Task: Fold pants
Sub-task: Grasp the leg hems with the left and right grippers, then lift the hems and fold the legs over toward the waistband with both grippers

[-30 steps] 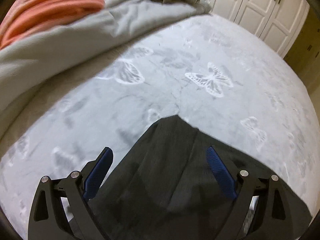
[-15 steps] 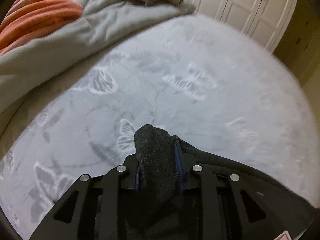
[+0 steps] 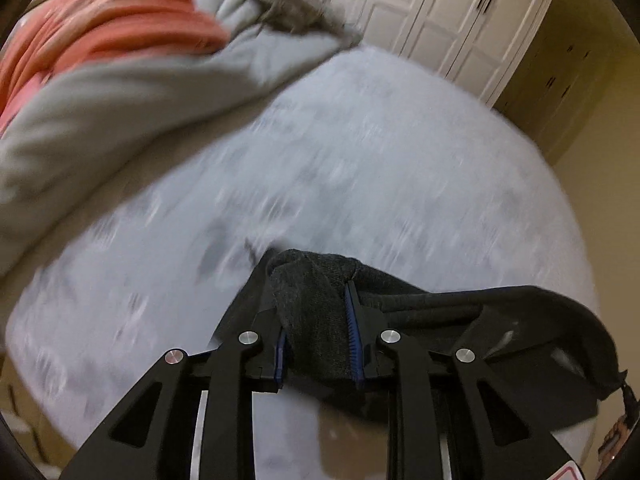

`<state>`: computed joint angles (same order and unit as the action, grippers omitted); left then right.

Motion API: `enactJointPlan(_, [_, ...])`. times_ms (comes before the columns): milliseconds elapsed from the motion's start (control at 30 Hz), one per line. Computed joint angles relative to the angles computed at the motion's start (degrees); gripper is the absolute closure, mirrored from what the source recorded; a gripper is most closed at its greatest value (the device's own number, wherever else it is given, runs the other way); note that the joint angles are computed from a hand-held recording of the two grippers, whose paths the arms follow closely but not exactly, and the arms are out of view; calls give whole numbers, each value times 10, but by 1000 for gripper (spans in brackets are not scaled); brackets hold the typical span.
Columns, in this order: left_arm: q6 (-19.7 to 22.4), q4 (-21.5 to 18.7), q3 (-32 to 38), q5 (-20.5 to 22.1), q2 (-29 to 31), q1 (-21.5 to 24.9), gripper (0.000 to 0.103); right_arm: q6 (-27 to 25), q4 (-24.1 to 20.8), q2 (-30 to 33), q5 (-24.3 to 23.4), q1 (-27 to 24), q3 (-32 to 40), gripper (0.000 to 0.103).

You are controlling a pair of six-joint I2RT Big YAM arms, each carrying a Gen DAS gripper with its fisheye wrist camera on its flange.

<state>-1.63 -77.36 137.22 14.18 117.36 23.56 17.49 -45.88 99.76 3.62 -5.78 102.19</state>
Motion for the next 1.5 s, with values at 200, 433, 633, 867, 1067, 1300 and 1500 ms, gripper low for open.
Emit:
enactJointPlan(200, [-39,54,-183,29,-87,25,66,59,-20,-52,11,-7,-89,93])
enactJointPlan(433, [-205,114,-240,85,-136,31,16,140,15,-138,2,47,-149,27])
enactJointPlan(633, [-329,100,-291,138,-127,49,16,138,-11,-105,-35,117,-112,27])
enactJointPlan(867, [-376,107,-390,184,-179,81,16,145,-87,-88,55,105,-80,27])
enactJointPlan(1067, [-374,94,-343,216,-142,65,20,222,-78,-107,40,39,-124,30])
enactJointPlan(1300, [-358,81,-276,288,-91,55,59,215,-72,-54,21,18,-106,39])
enactJointPlan(1500, [-310,79,-193,282,-58,52,101,218,-25,-26,-49,3,-95,101])
